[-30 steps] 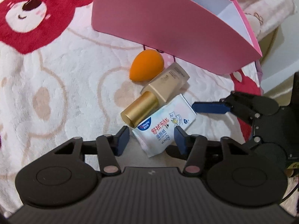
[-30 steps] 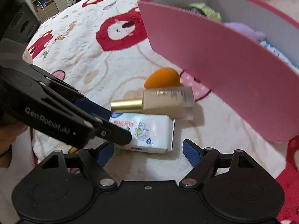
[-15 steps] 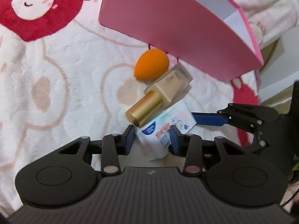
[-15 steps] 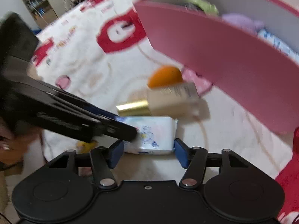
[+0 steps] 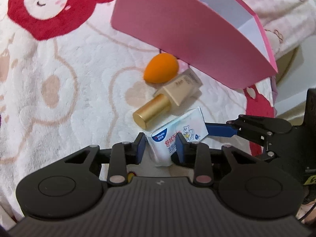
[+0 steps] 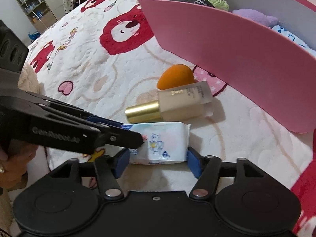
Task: Organize objects
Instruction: 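Lift the white packet with the left tool and carry it over the pink box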
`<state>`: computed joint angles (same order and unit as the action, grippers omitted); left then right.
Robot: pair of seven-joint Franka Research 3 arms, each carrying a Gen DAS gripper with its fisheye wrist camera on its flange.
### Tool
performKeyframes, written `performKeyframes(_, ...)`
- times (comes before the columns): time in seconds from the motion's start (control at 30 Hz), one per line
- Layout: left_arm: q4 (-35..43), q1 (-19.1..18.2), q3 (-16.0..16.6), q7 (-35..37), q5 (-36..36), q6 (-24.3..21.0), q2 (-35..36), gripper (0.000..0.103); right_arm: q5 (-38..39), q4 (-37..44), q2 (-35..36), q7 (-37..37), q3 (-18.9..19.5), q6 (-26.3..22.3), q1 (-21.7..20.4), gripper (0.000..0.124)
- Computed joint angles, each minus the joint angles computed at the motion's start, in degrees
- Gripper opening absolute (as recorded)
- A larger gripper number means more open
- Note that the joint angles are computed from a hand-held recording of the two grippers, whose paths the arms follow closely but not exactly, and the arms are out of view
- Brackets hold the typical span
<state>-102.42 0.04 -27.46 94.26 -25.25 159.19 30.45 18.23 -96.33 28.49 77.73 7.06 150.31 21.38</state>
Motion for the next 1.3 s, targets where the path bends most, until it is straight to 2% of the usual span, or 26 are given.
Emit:
performKeyframes(0.23,-3.8,3.46,-4.08,6.95,-5.98,0.86,-3.98,0.032,-4.4,-4.29,-5.29,8.53,-2.38,1.09,3.39,0.082)
performKeyframes(0.43,-5.73,3.63,-4.15,14.14,-11.96,-0.01,-8.42,0.032,-8.35,-9.79,-10.52,13.6,-2.79,5.25,4.86,0.082)
performKeyframes(0.67,-5.13,1.25,-0.62,19.23,-15.82,-3.75,-13.37,0.032,-8.24,-13.95,-15.73,15.23,-1.53,9.6,4.14,0.08)
performKeyframes(0.93,-0.75,-4.6,5.96,18.49,-11.74,-6.61,-15.58,0.032,-8.2,-14.82,-19.16,17.7,-1.42,12.2,3.23,0.061)
performKeyframes(1.13,7.08,-6.08,7.72,15.88,-8.23,-10.57,-12.7,0.033,-9.65,-12.54,-19.4,21.23,-2.06,12.17,2.65,0.057)
performKeyframes(1.3,16.84,-7.32,8.32,12.12,-2.58,-13.34,-7.12,0.033,-8.26,-8.21,-17.23,23.09,-2.26,10.88,1.51,0.057)
